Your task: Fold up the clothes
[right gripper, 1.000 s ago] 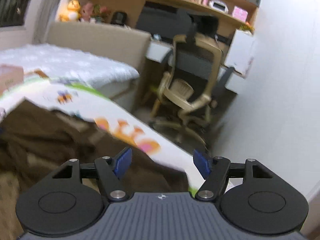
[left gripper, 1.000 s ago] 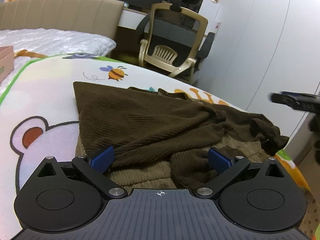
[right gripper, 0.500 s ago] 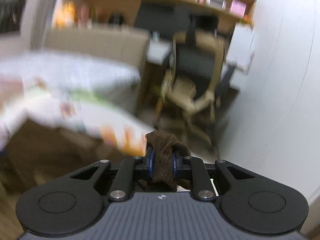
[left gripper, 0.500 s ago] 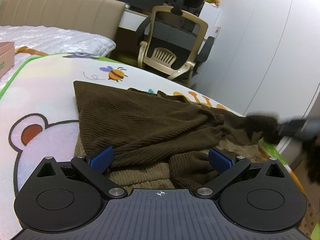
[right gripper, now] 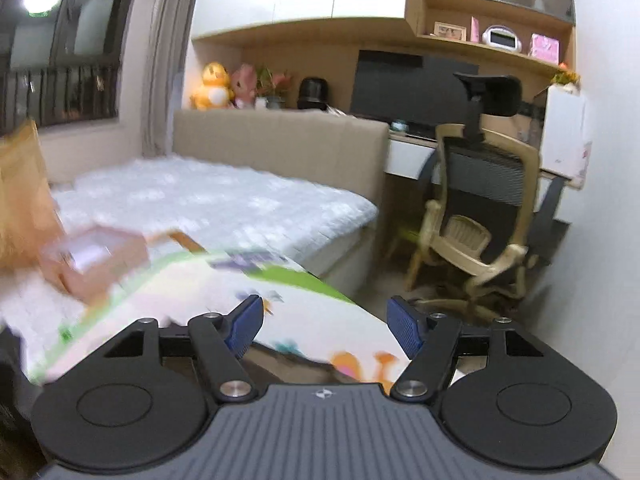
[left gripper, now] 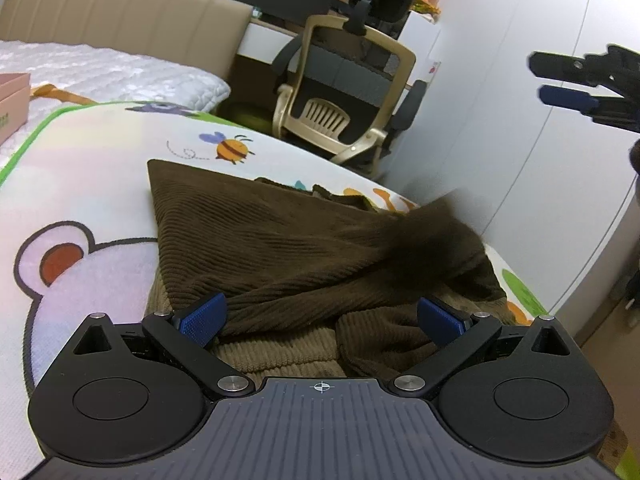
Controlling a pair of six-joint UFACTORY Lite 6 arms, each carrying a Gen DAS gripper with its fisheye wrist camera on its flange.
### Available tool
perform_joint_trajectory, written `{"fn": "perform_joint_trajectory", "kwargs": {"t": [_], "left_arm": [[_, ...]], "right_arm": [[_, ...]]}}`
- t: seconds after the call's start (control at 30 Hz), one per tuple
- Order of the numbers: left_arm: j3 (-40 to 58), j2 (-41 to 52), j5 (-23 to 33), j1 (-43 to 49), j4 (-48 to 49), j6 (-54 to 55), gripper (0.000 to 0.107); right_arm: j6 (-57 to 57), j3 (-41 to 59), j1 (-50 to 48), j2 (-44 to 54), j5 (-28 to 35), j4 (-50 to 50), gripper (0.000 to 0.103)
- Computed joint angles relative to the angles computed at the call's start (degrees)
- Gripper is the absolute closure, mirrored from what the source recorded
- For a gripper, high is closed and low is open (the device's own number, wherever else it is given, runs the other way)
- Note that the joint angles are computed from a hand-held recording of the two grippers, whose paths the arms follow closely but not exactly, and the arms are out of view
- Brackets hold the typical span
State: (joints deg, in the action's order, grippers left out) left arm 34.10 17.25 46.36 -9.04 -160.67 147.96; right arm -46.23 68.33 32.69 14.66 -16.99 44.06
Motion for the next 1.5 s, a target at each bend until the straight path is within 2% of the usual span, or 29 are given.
{"fn": "perform_joint_trajectory", "kwargs": {"t": [0.1,0.2,0.27,0.33,0.37,0.4,0.47,0.53,0.6,0.63,0.7,0.77,0.87,0.97,1.03,1.1,1.13,1.17,1.2,1.23,1.27,1.37,1.4,1.5], "left_arm": [[0.2,0.2,0.2,0.2,0.6,-0.4,0.004],[0.2,0.4,0.4,0.6,1.2,-0.9,0.004],[0.2,0.4,0.7,0.9,1.8,-1.3,0.004],[0.3,0.5,0.7,0.9,1.8,-1.4,0.004],[0.4,0.5,0.5,0.8,1.6,-1.3,0.004],[0.5,0.5,0.4,0.8,1.6,-1.2,0.004],[0.5,0.4,0.1,0.6,1.4,-1.0,0.004],[0.5,0.3,-0.2,0.4,1.1,-0.7,0.004],[0.5,0.2,-0.4,0.3,1.0,-0.6,0.004],[0.7,0.1,-1.0,0.2,1.1,-0.5,0.004],[1.4,-0.1,-3.1,-0.6,0.3,0.5,0.004],[2.6,-1.5,-7.8,-1.8,-0.7,1.3,0.004],[4.3,-5.2,-11.5,-2.1,4.7,-5.6,0.004],[11.6,-4.5,-17.3,-6.0,1.7,-1.6,0.004],[20.0,1.3,-22.2,-8.7,-2.5,4.0,0.004],[29.6,8.2,-27.7,-10.1,-2.5,5.3,0.007],[34.5,11.8,-30.8,-10.4,0.4,2.4,0.014],[39.4,15.4,-34.0,-10.6,5.6,-3.0,0.045],[44.4,18.9,-37.5,-11.3,11.6,-9.0,0.066],[47.5,20.7,-40.0,-11.8,17.6,-15.0,0.082],[48.2,20.5,-40.1,-11.5,23.6,-21.0,0.089],[41.6,11.7,-31.1,-6.5,37.2,-34.9,0.091],[39.3,8.6,-29.7,-4.9,37.5,-35.3,0.091],[33.6,3.7,-31.1,-1.3,31.5,-27.0,0.091]], "right_arm": [[-10.8,-3.4,2.4,2.2,-4.2,5.3,0.034],[-18.9,-3.8,6.6,8.7,-5.8,7.3,0.038],[-27.6,1.3,9.1,16.3,-5.8,13.7,0.043],[-29.8,8.1,10.1,24.2,-8.2,15.3,0.053],[-27.3,11.6,10.2,28.2,-10.4,13.0,0.064],[-22.3,14.4,9.9,30.0,-13.5,10.5,0.066],[-10.3,18.4,8.1,28.8,-16.1,9.5,0.066],[1.7,16.7,5.1,23.6,-14.1,4.9,0.059],[11.3,9.1,3.0,18.5,-16.6,-4.5,0.045],[13.1,6.2,2.0,16.1,-17.4,-6.6,0.043],[16.8,-1.9,0.2,12.2,-19.0,-9.9,0.040],[22.0,-10.1,-2.2,8.7,-20.2,-13.9,0.040],[30.0,-21.2,-5.2,4.5,-24.4,-19.7,0.033],[41.9,-29.3,-8.2,3.0,-29.3,-25.9,0.031],[50.1,-33.2,-9.5,3.7,-33.2,-29.7,0.031],[54.2,-34.7,-10.4,4.8,-34.6,-31.8,0.031],[56.1,-35.4,-11.0,5.5,-35.3,-32.9,0.031],[55.9,-35.8,-11.2,5.2,-35.2,-32.8,0.031],[55.3,-36.3,-11.5,4.3,-35.0,-33.0,0.031],[54.6,-36.7,-11.8,3.4,-34.8,-33.1,0.031],[53.6,-37.3,-12.1,1.6,-34.3,-33.6,0.031],[49.8,-36.5,-12.6,-2.3,-31.2,-34.4,0.025],[48.4,-35.6,-12.6,-3.1,-29.9,-34.6,0.024],[44.1,-29.3,-10.8,-0.9,-25.4,-33.5,0.024]]}}
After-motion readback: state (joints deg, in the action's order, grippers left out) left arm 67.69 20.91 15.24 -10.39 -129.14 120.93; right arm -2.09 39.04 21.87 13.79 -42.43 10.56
